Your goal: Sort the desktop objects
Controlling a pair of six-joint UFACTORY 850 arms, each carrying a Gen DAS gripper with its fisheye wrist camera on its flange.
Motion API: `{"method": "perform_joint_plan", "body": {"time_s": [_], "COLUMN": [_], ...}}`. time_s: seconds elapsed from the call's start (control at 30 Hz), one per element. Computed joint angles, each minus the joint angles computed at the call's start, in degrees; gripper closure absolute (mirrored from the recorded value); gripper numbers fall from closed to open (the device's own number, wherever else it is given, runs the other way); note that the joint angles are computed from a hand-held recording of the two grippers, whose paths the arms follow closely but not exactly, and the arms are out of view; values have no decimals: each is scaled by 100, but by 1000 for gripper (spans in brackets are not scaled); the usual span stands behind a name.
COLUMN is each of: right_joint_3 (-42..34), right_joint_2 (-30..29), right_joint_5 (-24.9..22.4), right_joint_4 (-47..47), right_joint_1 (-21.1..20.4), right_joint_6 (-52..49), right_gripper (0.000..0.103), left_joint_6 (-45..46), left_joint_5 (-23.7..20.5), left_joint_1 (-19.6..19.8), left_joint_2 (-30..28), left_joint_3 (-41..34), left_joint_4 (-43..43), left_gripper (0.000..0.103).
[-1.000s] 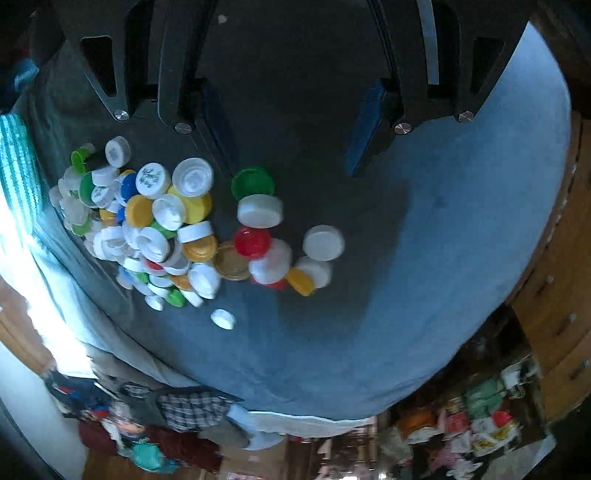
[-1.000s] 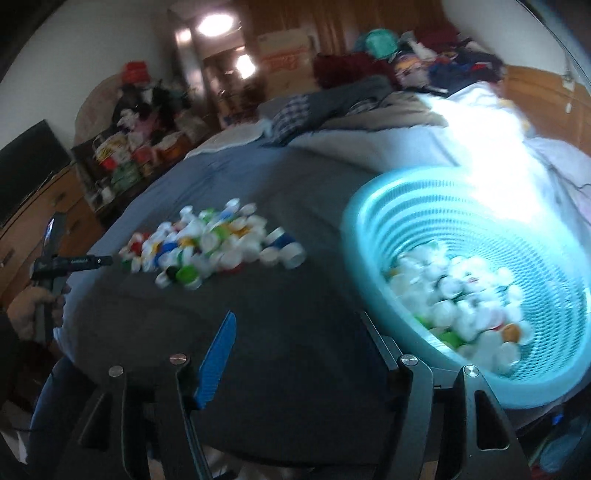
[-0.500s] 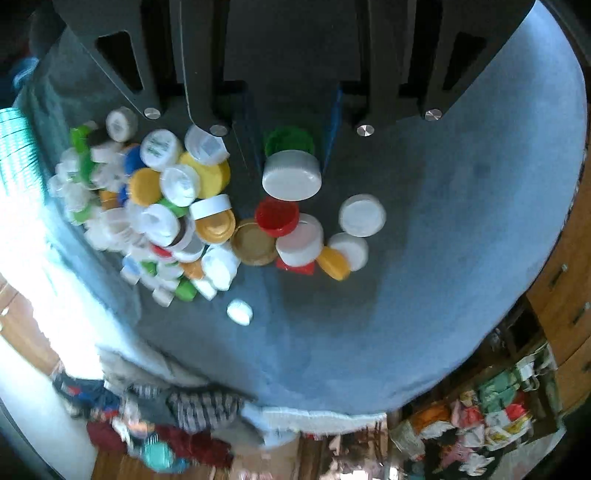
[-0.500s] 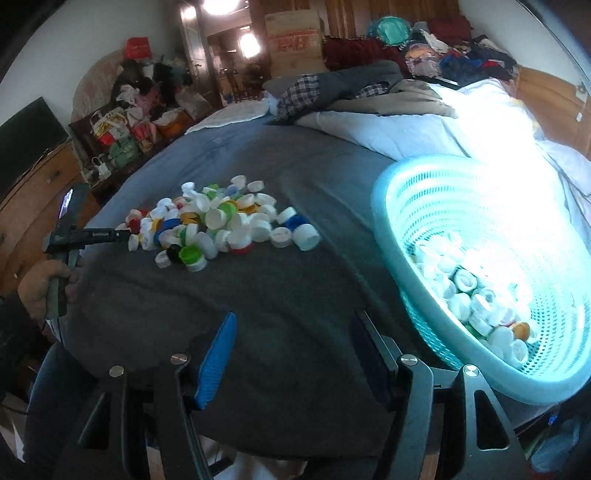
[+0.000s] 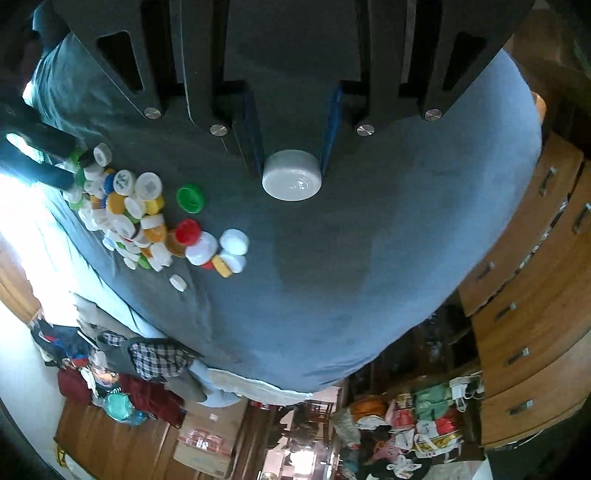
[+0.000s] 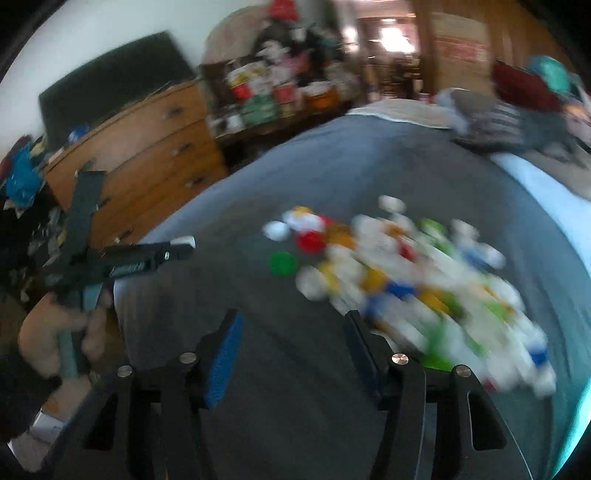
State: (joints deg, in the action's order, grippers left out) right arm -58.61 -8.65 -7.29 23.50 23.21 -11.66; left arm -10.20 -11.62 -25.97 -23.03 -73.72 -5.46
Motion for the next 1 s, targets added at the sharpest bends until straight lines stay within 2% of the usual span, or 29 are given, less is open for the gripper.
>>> {"method": "perform_joint_plan", "body": {"time_s": [0.13,0.3,0.37,0.4,0.5,0.53,0.63,0.7,0.8,0.83,0.87,0.93,1.0], "right_joint_3": [-1002,-1755,-1934,-1946,-1833,-1767,-1276,-1115,-922,-877,-915,-1071,-1370], "right_joint_2": [-1054,-1781,-1973,-2004,-1945,-1877,-1354,-1144,-937,-911,-950,-1109,-1386], "right_joint_5": [-330,-664,-900,-964,-898,-855,-444,-385,-425,-401,-406,-446,-565], "right_joint_4": [-944,-2405,-2668,-2721,-2444,-2411,-2785,-2829,-2500,-2648,-2556,-2214,-1650], "right_joint_1": [108,192,177,161,94,92,135,158,165,166,165,152,119], "right_joint_6": [813,2122,2411,2488,2349,2334,2778,2855,2502,2589,2467,2124,1620], "right_gripper": [42,43,56,59,84,99,100,100,96,78,54,41,41], "left_joint_6": [348,855,1052,1086,1253,1304,1455,1525,1723,1587,1475,1277,1074], "left_joint_5": [22,-14,-34,-32,-1,15,94,141,171,193,202,213,180], "left_joint_1": [77,115,141,137,138,130,77,27,14,6,0,2,33], "left_joint_2": [-19,-66,-80,-68,-36,-17,53,93,173,209,238,275,265], "left_joint_3": [2,-43,-62,-52,-24,-8,57,98,210,259,297,364,368], "left_joint_4": [-279,-686,-881,-934,-1105,-1160,-1338,-1445,-1805,-1708,-1628,-1488,-1312], "left_gripper": [77,77,77,77,77,77,77,77,77,77,77,77,77]}}
